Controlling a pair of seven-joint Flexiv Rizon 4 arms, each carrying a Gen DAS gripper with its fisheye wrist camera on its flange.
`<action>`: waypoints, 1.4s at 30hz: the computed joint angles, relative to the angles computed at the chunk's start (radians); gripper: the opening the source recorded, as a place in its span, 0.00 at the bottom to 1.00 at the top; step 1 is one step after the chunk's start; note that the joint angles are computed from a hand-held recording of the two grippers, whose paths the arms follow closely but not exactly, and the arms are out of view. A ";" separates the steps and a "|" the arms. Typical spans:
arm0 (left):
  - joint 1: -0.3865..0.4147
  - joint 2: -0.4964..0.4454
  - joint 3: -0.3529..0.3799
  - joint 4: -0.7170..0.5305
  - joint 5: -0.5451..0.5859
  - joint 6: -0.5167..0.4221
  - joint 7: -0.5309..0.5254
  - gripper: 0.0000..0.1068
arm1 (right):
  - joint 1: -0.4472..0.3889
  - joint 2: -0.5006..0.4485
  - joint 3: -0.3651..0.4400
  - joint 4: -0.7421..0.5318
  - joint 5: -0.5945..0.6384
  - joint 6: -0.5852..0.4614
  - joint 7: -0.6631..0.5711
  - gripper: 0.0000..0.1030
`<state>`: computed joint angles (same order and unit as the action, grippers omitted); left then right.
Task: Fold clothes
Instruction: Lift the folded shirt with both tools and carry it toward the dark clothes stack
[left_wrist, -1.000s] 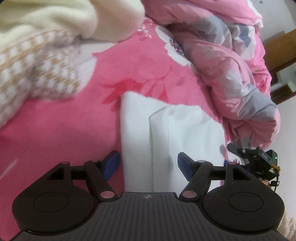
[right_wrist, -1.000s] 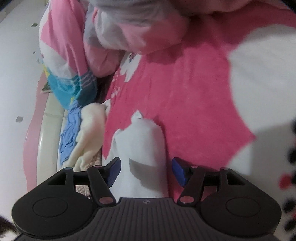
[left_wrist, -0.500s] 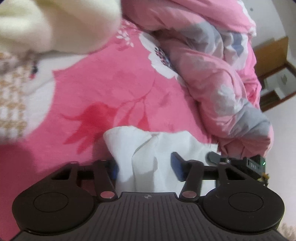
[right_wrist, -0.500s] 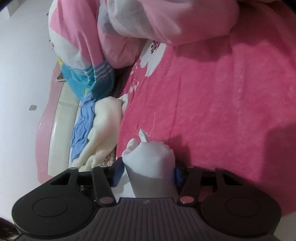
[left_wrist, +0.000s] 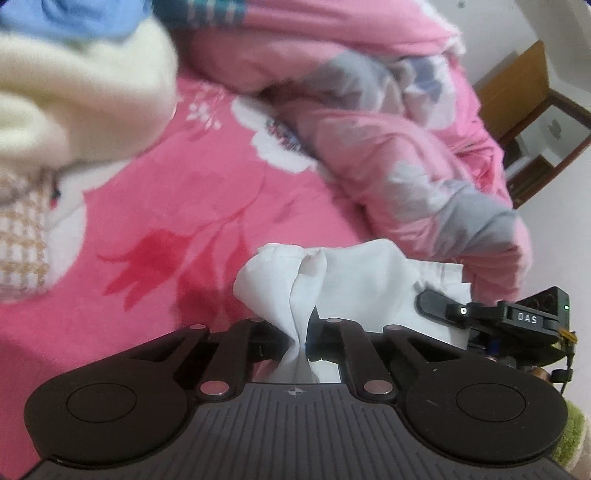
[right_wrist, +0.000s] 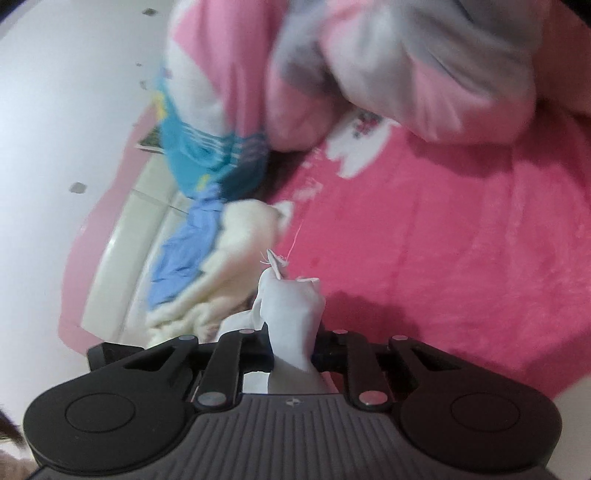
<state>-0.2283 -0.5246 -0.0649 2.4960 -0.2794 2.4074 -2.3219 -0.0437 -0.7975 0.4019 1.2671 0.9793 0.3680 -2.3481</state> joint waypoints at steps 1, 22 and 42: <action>-0.031 0.012 0.006 0.006 -0.030 0.012 0.011 0.05 | -0.018 0.016 0.009 0.014 0.014 -0.006 -0.011 0.17; -0.693 0.157 -0.263 -0.174 -1.065 0.308 0.637 0.05 | -0.371 0.576 -0.145 0.439 0.308 -0.463 -0.210 0.16; -0.688 -0.024 -0.293 -0.541 -0.511 0.049 0.616 0.05 | -0.535 0.923 -0.697 0.594 0.186 -0.630 -0.170 0.15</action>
<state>-0.9167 -0.5490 -0.3575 1.9553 -0.7900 2.4563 -1.7059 -0.5788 0.1254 -0.2952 1.8615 1.1653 -0.2620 -2.5182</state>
